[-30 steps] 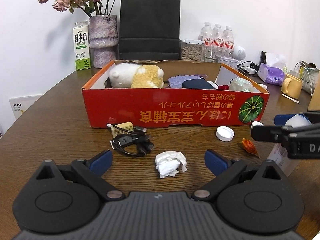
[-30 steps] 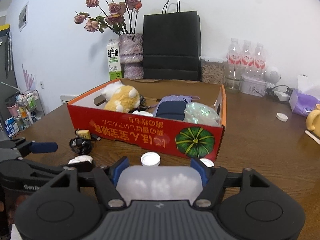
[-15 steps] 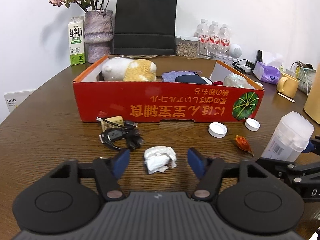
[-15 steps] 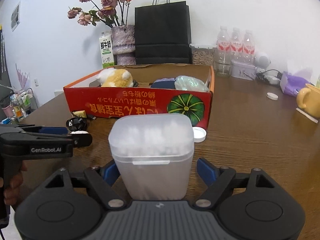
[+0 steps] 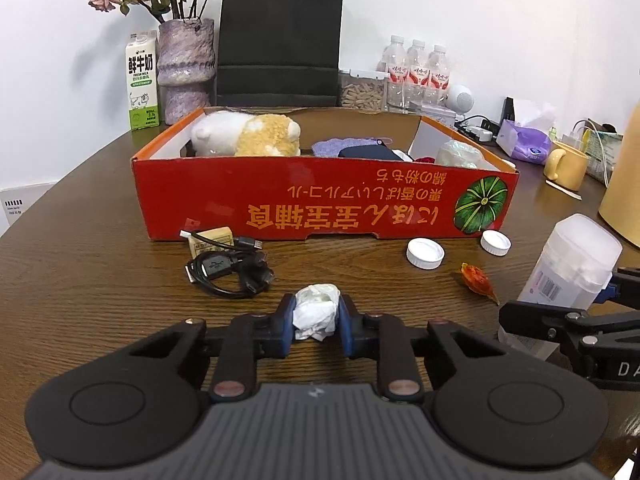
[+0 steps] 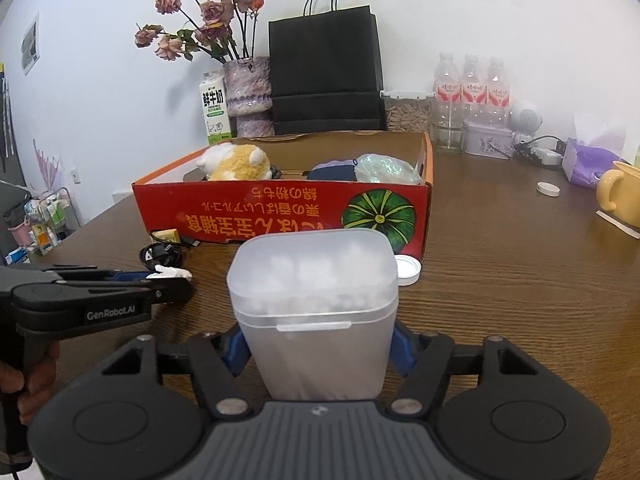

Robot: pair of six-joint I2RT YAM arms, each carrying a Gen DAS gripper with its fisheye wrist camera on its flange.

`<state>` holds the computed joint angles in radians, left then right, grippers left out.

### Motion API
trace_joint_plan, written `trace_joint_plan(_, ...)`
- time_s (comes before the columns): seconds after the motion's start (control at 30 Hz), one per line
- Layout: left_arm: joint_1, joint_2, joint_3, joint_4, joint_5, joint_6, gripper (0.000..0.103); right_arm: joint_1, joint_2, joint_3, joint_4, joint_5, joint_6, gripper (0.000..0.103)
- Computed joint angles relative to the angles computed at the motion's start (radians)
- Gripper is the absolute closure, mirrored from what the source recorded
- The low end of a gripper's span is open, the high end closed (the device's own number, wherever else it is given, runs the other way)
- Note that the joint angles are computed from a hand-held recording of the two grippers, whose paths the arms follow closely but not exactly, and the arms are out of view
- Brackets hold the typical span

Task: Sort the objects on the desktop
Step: 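Carry the tissue and wipes container over the box with both tools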

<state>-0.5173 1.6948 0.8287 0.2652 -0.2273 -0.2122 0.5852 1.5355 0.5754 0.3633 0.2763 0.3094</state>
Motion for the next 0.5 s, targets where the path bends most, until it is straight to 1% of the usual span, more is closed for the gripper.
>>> trace_joint_plan(0.27, -0.002, -0.073, -0.036, 0.020, -0.006, 0.010, 0.080, 0.013, -0.040, -0.003, 0.024, 0.022, -0.008, 0.039)
trace_joint_plan(0.37, 0.001, -0.096, -0.021, 0.018, -0.006, 0.027, 0.080, 0.011, -0.053, 0.023, 0.026, 0.028, -0.031, 0.039)
trace_joint_plan(0.5, 0.012, -0.096, 0.037, 0.030, -0.003, 0.053, 0.080, 0.001, -0.046, 0.088, 0.028, 0.031, -0.072, 0.039)
